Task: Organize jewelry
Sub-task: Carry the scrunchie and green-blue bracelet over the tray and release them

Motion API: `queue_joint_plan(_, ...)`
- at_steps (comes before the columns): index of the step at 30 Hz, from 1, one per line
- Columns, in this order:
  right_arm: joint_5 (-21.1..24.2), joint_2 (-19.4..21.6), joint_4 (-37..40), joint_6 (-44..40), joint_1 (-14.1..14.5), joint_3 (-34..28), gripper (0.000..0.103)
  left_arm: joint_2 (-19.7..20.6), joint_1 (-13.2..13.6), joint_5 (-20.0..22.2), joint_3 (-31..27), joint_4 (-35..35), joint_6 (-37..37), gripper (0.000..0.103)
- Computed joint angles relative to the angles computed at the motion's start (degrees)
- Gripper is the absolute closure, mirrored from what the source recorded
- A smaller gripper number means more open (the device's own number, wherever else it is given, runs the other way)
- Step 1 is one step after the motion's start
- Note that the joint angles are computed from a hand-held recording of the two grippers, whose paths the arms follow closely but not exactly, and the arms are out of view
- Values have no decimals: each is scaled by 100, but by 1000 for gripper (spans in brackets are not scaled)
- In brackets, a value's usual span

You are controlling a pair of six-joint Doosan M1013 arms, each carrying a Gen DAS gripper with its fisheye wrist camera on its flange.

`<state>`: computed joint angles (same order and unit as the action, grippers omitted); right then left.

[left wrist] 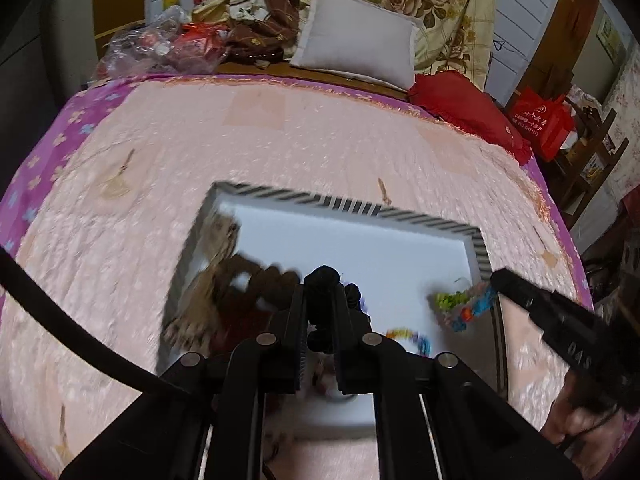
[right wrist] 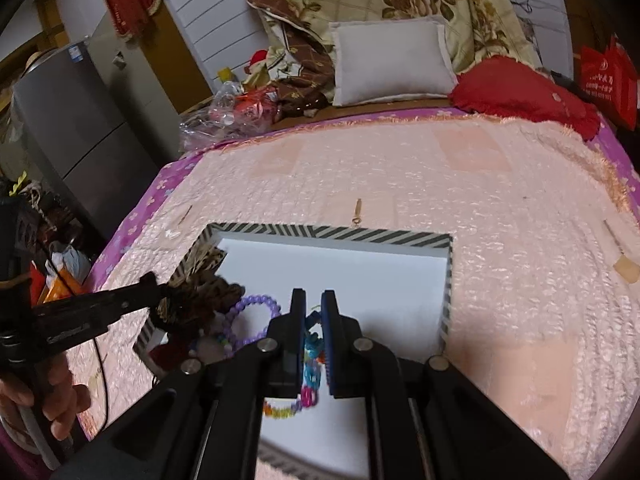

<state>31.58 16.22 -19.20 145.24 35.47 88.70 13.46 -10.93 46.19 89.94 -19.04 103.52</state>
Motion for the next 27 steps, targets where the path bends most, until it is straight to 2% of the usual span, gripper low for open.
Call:
queue_joint_plan(9, 61, 535, 1181, -1222, -41, -428, 96, 724, -116, 148, -609, 623, -768, 103)
queue_joint_plan(15, 272, 789, 1988, -1955, -46, -595, 95, 903, -45, 189, -681, 821, -1181, 102)
queue_joint_plan(17, 275, 785, 1855, -1852, -13, -583, 93, 924, 4, 235, -692, 660, -1045, 91)
queue_joint_plan(18, 184, 741, 1796, -1760, -5, -523, 89, 918, 20, 233, -681, 599, -993, 83)
queue_joint_plan(19, 96, 694, 1743, -1645, -4, -466, 85, 899, 42, 217, -660, 530, -945, 80)
queue_joint_plan(21, -97, 559, 1606, -1318, -13, -304, 71, 850, 83, 189, -620, 411, -884, 79)
queue_joint_plan(24, -134, 375, 1405, -950, 8, -124, 71, 702, 134, 182, -517, 407, -888, 78)
queue_joint_plan(27, -103, 190, 889, -443, 140, 54, 71, 424, 57, -86, -252, 978, -989, 78)
